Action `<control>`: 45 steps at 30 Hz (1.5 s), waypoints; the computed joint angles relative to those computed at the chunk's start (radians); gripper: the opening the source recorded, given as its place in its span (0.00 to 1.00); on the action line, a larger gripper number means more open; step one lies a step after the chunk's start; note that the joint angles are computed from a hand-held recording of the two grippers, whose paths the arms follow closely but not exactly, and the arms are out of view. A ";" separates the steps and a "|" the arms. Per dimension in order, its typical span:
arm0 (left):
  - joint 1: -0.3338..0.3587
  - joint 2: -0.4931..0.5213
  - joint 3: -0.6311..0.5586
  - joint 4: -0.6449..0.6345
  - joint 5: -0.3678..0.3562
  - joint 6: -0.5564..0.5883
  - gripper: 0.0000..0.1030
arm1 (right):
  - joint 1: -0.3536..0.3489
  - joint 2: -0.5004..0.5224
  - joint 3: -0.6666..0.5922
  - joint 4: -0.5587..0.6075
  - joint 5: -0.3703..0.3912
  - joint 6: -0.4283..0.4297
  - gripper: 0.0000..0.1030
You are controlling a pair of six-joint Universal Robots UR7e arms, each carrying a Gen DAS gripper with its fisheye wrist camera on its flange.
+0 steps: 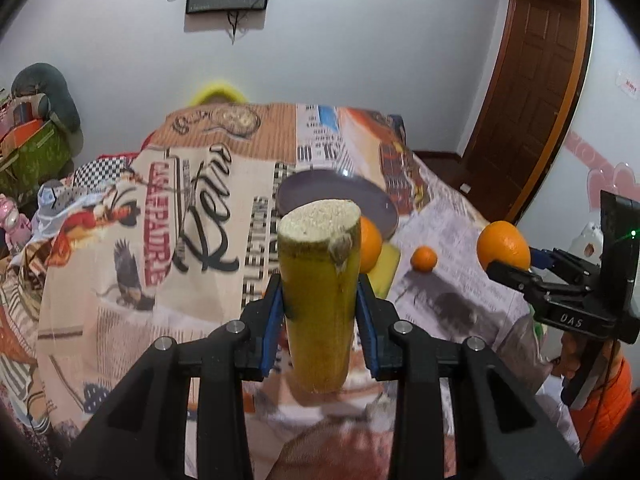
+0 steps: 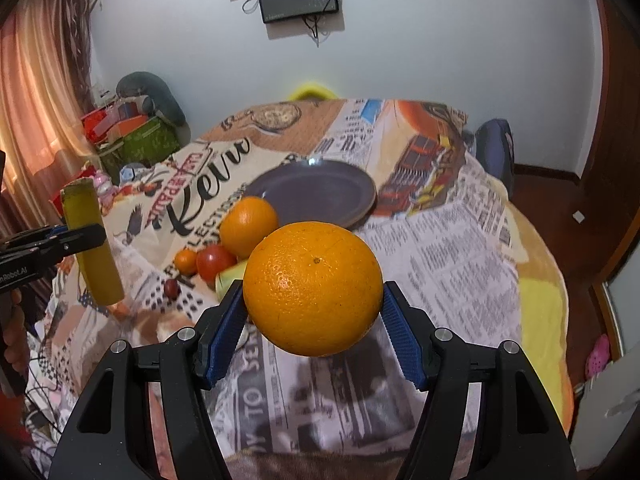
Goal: Organize fruits
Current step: 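Carry the orange onto the grey plate with the right tool while the left tool sets the banana there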
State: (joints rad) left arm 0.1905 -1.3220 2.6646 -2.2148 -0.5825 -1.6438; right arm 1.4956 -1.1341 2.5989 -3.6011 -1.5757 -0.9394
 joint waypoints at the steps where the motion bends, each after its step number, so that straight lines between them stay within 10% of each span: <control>1: 0.006 -0.002 -0.005 0.004 0.012 0.007 0.33 | 0.006 0.000 -0.006 -0.001 0.004 0.004 0.61; 21: 0.250 0.132 -0.064 -0.518 0.162 0.510 0.33 | 0.105 0.106 -0.180 -0.020 0.018 0.056 0.62; 33: 0.458 0.311 -0.154 -0.996 0.137 0.921 0.33 | 0.139 0.231 -0.304 -0.031 -0.016 0.049 0.62; 45: 0.611 0.392 -0.281 -1.110 0.057 1.151 0.33 | 0.149 0.341 -0.426 0.017 -0.082 0.030 0.62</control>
State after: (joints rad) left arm 0.8018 -0.9302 2.3837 -3.3244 -0.5259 -0.4924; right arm 1.6450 -0.7935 2.1727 -3.5844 -1.6579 -0.9097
